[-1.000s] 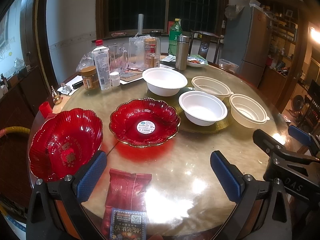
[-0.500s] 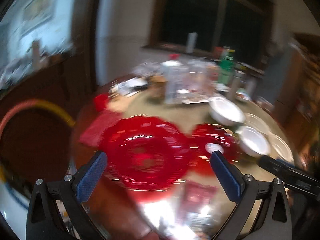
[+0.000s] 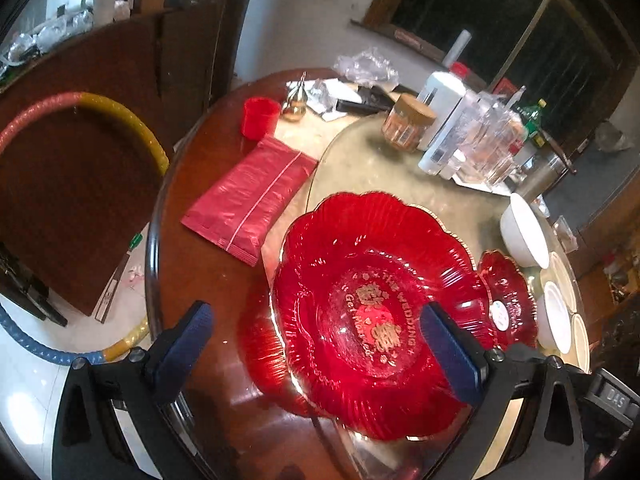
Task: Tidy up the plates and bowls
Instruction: 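Grasp the rim of the large red 'THE WEDDING' plate with the left tool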
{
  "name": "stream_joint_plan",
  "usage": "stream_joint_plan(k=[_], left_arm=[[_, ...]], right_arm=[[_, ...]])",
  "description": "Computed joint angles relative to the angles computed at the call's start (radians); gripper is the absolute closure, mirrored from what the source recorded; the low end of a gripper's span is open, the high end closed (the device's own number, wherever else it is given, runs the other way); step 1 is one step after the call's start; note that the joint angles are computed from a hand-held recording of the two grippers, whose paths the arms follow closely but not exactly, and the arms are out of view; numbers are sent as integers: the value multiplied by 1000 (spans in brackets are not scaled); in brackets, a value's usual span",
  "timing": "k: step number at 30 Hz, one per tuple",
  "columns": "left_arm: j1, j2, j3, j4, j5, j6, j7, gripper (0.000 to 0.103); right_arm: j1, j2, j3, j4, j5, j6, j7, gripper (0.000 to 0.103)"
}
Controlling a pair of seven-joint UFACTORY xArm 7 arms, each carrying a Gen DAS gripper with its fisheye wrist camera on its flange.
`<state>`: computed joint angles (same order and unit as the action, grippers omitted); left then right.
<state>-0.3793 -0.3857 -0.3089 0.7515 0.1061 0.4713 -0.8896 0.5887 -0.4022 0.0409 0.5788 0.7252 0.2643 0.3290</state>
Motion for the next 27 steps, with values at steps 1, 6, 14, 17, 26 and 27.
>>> stream_joint_plan(k=[1, 6, 14, 17, 26, 27], left_arm=[[-7, 14, 7, 4, -9, -6, 12, 1], [-23, 68, 31, 17, -47, -15, 58, 13], [-25, 147, 25, 48, -10, 43, 67, 82], [-26, 136, 28, 38, -2, 39, 55, 85], [12, 62, -18, 24, 112, 43, -33, 87], [16, 65, -21, 30, 122, 43, -40, 87]], right_arm=[[-1, 7, 1, 1, 2, -1, 7, 40], [-40, 49, 25, 20, -36, 7, 63, 54], [-109, 92, 83, 28, -164, 4, 178, 88], [-121, 86, 93, 19, -216, 1, 213, 89], [-123, 56, 95, 15, -329, -32, 250, 89], [-113, 59, 85, 17, -325, -35, 244, 89]])
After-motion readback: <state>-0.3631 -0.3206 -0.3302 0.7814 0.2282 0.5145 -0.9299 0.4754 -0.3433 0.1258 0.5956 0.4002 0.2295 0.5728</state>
